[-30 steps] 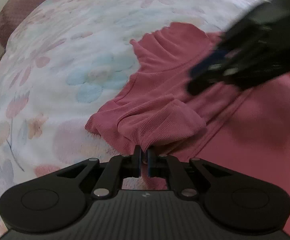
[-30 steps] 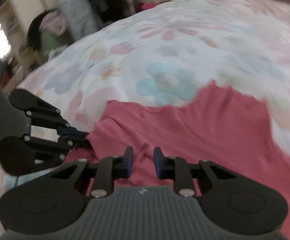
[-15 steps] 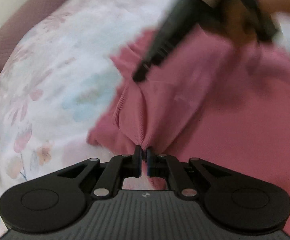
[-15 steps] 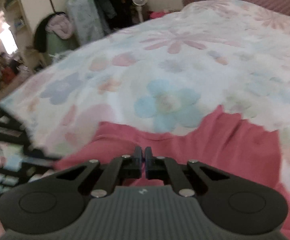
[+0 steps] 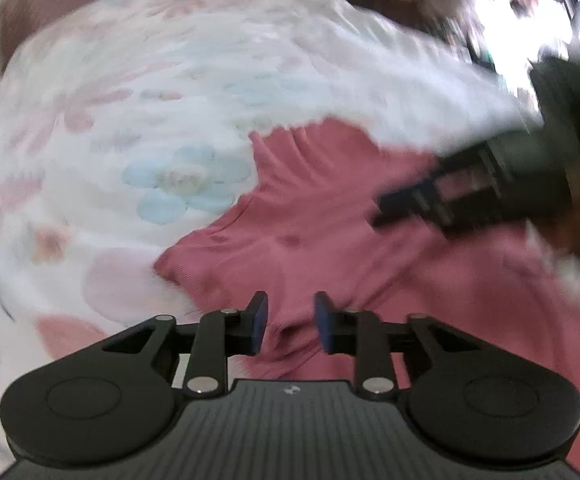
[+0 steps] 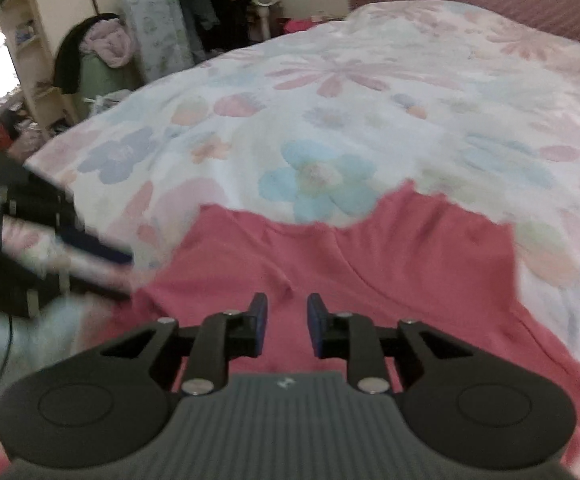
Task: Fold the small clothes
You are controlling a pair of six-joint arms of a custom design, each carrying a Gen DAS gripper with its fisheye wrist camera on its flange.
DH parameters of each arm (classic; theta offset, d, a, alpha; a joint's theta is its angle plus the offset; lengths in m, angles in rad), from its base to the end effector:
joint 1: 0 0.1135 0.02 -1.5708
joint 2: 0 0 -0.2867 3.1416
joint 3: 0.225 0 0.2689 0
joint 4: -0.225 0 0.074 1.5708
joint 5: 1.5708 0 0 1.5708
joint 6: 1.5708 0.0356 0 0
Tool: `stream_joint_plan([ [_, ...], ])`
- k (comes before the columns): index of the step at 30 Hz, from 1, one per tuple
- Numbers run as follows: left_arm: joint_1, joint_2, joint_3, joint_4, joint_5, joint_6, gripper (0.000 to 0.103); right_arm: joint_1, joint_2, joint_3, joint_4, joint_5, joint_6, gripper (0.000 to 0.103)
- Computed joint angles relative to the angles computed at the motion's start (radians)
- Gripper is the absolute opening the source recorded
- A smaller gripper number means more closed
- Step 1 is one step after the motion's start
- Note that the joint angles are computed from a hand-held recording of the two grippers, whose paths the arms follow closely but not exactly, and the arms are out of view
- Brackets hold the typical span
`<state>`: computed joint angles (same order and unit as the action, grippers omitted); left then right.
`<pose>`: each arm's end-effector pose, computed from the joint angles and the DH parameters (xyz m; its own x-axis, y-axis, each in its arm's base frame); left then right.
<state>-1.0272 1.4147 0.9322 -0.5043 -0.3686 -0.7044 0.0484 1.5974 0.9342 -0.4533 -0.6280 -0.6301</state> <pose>0.1633 -0.2455 0.2388 -0.7793 0.1215 -0.6148 0.2506 0.9596 -0.1280 0.3149 0.0362 0.1936 -0.5504 -0.5040 -0.6656 -0.7685 0.6174 0.1680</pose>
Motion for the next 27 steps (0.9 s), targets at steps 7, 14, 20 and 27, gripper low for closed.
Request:
stream_joint_plan([
  [7, 0.038, 0.177, 0.050, -0.036, 0.042, -0.122, 0.009, -0.328, -0.140, -0.115, -0.185, -0.046, -0.163, 0.019],
  [14, -0.111, 0.074, 0.170, -0.256, -0.094, -0.259, 0.017, -0.730, -0.175, -0.041, -0.518, -0.106, -0.487, 0.032],
  [20, -0.234, 0.045, 0.298, -0.465, -0.202, -0.386, 0.026, -0.980, -0.130, 0.071, -0.824, -0.114, -0.771, 0.032],
  [27, -0.177, 0.106, 0.395, -0.497, -0.234, -0.317, 0.045, -0.858, -0.125, 0.155, -0.808, -0.151, -0.677, 0.038],
])
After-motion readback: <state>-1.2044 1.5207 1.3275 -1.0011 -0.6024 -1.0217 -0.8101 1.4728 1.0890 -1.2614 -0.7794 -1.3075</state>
